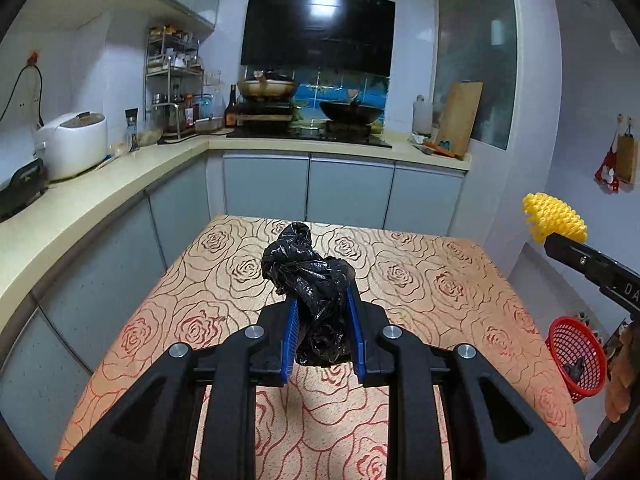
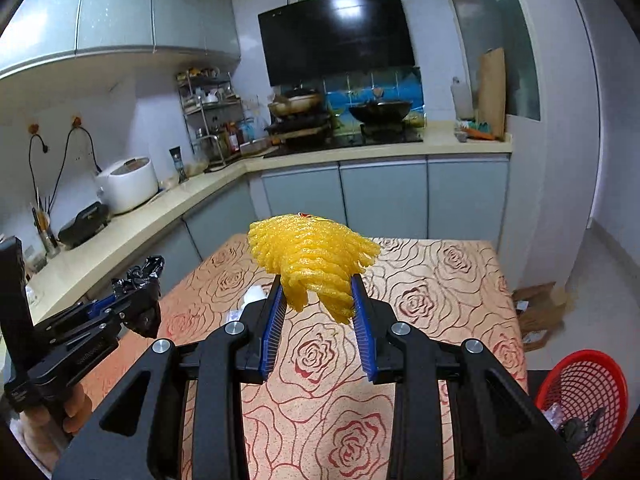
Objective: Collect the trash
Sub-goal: 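Lift and carry the black bag and yellow foam net over the red wastebasket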
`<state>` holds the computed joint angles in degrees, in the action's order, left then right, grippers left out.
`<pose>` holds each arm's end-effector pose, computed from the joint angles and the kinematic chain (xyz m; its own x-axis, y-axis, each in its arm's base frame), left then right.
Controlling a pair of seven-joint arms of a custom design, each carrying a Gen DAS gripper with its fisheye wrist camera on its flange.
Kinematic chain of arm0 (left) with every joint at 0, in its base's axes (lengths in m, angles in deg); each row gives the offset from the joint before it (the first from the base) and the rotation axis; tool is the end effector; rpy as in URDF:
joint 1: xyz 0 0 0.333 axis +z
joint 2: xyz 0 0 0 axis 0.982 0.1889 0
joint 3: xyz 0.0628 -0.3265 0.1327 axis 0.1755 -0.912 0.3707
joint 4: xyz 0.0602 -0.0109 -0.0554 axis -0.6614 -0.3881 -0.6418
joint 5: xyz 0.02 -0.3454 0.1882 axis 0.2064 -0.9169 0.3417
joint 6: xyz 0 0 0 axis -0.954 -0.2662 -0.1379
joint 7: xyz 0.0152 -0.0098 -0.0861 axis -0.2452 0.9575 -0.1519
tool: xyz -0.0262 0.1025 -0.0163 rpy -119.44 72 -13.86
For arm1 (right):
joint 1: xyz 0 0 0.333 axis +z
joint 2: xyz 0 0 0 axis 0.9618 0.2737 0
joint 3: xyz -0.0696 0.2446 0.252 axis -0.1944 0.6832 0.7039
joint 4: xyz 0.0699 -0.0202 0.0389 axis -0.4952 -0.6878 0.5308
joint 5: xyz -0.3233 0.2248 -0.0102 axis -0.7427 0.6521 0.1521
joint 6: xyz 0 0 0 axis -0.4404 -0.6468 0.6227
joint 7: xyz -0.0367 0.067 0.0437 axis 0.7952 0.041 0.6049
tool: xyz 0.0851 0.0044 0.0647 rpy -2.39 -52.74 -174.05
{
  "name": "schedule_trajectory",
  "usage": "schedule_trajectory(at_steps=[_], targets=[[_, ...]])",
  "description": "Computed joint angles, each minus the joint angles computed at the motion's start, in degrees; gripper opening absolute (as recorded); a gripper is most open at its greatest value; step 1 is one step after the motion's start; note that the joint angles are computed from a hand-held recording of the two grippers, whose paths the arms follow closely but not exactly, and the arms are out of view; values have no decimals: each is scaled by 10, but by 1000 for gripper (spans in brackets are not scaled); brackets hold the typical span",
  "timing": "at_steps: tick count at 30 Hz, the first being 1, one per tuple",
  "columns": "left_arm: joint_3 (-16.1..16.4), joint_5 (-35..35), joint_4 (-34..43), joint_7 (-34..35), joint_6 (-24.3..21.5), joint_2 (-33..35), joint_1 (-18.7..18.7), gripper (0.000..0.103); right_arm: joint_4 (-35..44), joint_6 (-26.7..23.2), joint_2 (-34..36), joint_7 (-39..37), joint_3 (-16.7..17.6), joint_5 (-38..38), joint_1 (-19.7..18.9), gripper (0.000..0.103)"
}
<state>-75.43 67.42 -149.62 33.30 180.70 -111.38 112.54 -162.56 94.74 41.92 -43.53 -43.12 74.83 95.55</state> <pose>0.3767 -0.0668 0.5593 0.5010 -0.8623 0.0734 -0.3686 -0.2893 -0.8834 0.5278 0.2241 0.5704 0.7229 -0.6670 -0.1800 -0.4100 -0.2045 -0.8889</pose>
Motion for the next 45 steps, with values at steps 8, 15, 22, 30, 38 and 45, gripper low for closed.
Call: schedule_trajectory(at_steps=[8, 15, 22, 30, 38, 45], targets=[[-20, 7, 21, -4, 7, 13, -1, 21, -14, 9, -19, -21, -13, 27, -11, 32], [-49, 18, 50, -6, 24, 39, 4, 21, -29, 21, -30, -24, -24, 38, -25, 32], [-88, 27, 83, -2, 52, 83, 17, 21, -43, 40, -33, -23, -37, 47, -44, 32], [-147, 27, 119, 14, 94, 139, 47, 21, -58, 74, -36, -18, -48, 54, -68, 32], [-220, -3, 151, 60, 141, 192, 96, 21, -62, 120, -31, -32, -54, 70, -86, 32], [-316, -25, 194, 121, 153, 274, 158, 21, -71, 144, -20, -21, -60, 60, -104, 32]])
